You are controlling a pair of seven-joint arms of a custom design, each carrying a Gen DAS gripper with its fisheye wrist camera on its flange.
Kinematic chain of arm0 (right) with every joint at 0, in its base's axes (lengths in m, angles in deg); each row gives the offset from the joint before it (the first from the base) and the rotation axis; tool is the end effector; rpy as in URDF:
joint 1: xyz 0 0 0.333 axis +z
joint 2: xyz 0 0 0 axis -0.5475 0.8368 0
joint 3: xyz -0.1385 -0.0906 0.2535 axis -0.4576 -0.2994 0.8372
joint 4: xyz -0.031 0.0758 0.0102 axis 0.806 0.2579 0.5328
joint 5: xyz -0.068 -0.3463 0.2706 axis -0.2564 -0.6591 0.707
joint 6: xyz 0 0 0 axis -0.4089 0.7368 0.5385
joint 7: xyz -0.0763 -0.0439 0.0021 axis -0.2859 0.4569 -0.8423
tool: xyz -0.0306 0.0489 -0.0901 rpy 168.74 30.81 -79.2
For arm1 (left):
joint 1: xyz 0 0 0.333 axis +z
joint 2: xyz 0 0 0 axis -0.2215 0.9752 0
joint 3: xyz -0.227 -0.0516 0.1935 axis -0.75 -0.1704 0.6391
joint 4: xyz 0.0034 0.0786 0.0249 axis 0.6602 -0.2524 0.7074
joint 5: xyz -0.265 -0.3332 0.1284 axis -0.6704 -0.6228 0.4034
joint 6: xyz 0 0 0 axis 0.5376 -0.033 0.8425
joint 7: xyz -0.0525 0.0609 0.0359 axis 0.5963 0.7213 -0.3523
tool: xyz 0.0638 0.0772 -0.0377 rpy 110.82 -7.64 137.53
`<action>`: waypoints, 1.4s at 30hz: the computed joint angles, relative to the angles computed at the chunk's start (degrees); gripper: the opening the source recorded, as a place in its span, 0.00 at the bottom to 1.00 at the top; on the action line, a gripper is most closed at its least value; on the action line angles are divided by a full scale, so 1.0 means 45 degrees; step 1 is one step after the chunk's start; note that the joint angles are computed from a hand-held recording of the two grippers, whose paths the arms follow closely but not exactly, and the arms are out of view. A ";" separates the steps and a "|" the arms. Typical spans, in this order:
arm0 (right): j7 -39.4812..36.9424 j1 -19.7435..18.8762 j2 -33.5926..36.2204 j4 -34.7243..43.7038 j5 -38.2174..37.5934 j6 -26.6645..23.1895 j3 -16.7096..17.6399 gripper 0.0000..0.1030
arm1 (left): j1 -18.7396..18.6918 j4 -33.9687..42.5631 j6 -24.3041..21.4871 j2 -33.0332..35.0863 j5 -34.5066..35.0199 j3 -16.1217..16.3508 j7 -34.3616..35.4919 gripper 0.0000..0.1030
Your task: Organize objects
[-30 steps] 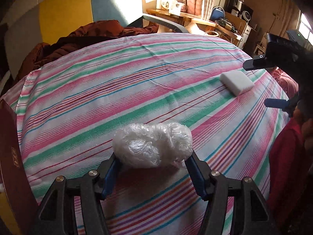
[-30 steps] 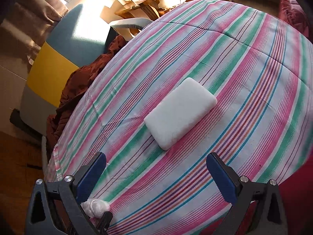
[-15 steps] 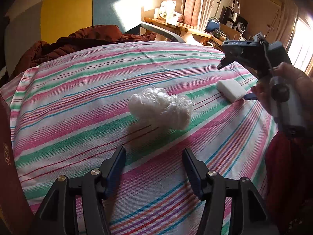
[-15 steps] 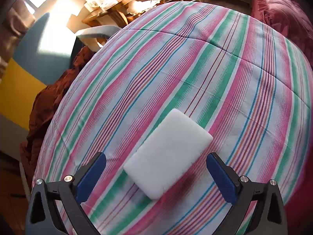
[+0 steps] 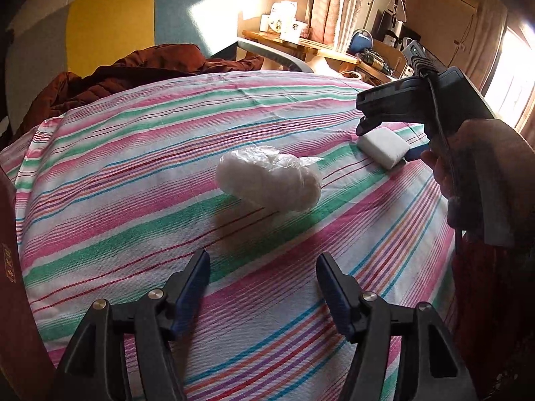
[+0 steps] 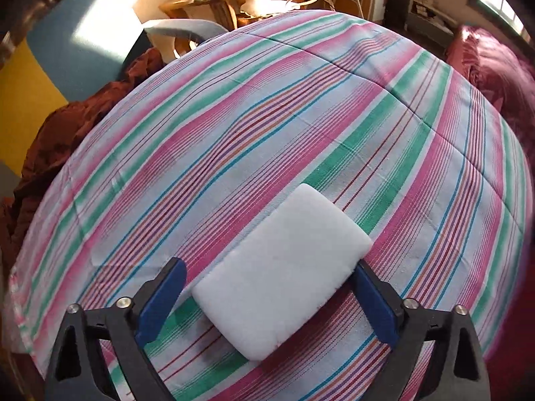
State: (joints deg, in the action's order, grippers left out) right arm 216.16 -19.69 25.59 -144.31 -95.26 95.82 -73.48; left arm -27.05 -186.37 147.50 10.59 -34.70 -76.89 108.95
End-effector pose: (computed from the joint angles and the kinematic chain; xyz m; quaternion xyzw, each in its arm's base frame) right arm 0.5717 0.1696 0.4857 -0.5091 0.8390 -0.1341 0.1378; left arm 0.4005 -0.1652 0.4619 -0.5968 0.7305 -0.3019 0.1382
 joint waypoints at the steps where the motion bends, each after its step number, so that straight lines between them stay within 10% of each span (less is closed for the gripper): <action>1: -0.0147 0.0025 0.0040 0.0096 -0.0112 -0.0104 0.0037 0.84 | 0.0008 -0.0003 0.0003 -0.0006 0.0014 -0.0016 -0.0015 0.65; 10: -0.3502 0.0617 0.0674 0.0752 0.0253 0.0227 0.0297 0.77 | -0.0025 0.0000 0.0021 0.0018 0.0198 -0.0124 0.0060 0.73; 30: -0.4360 0.0437 0.0754 0.0808 0.1506 0.0146 0.0031 0.80 | -0.0227 0.0373 -0.1020 -0.0056 -0.0362 0.0468 0.0000 0.73; 42: -0.4899 0.0278 0.0615 0.0810 0.2141 0.0069 -0.0092 0.76 | -0.0056 0.3037 -0.3136 0.1992 -0.3766 0.1328 -0.0724 0.52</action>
